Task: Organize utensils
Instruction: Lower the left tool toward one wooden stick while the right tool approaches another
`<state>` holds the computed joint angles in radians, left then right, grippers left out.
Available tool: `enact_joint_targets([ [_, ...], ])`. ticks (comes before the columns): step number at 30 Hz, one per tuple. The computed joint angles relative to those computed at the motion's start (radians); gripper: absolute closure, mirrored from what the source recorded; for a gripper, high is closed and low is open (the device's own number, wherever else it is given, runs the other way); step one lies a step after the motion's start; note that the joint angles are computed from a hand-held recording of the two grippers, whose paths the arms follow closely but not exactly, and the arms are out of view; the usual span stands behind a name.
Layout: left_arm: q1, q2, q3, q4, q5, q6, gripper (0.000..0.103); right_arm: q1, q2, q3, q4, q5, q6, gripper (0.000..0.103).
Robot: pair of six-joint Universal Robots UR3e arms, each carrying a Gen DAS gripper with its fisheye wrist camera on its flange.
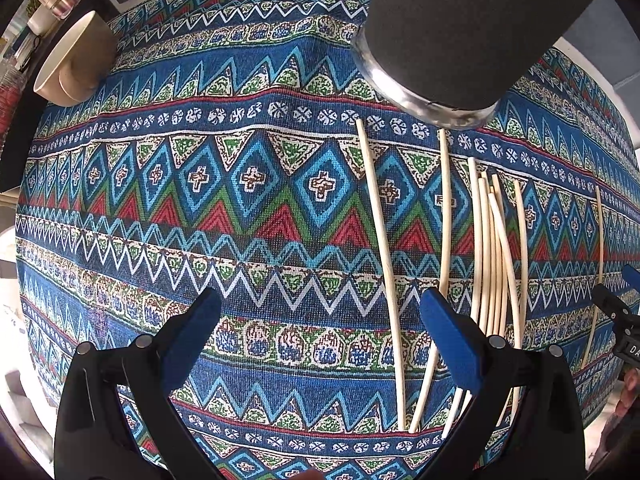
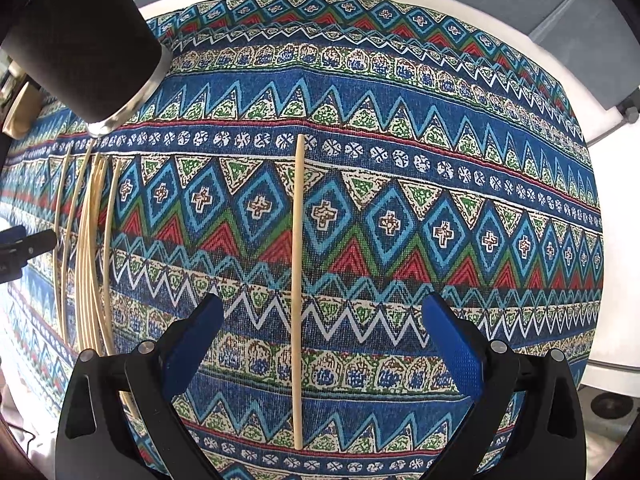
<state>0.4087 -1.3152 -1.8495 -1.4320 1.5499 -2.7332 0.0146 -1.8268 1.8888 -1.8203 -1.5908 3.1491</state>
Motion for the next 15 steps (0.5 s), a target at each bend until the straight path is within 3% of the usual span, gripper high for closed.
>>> enact_joint_targets([
  [9,-0.008,-0.091,-0.036,0.111,-0.005,-0.041,0.004,-0.048,0.067,0.042,-0.102,0.021,-0.021,0.007],
  [15,-0.009,-0.110,-0.004,0.052,0.015,-0.061,0.004,-0.033,0.075,0.017,-0.053,0.020,-0.005,0.006],
])
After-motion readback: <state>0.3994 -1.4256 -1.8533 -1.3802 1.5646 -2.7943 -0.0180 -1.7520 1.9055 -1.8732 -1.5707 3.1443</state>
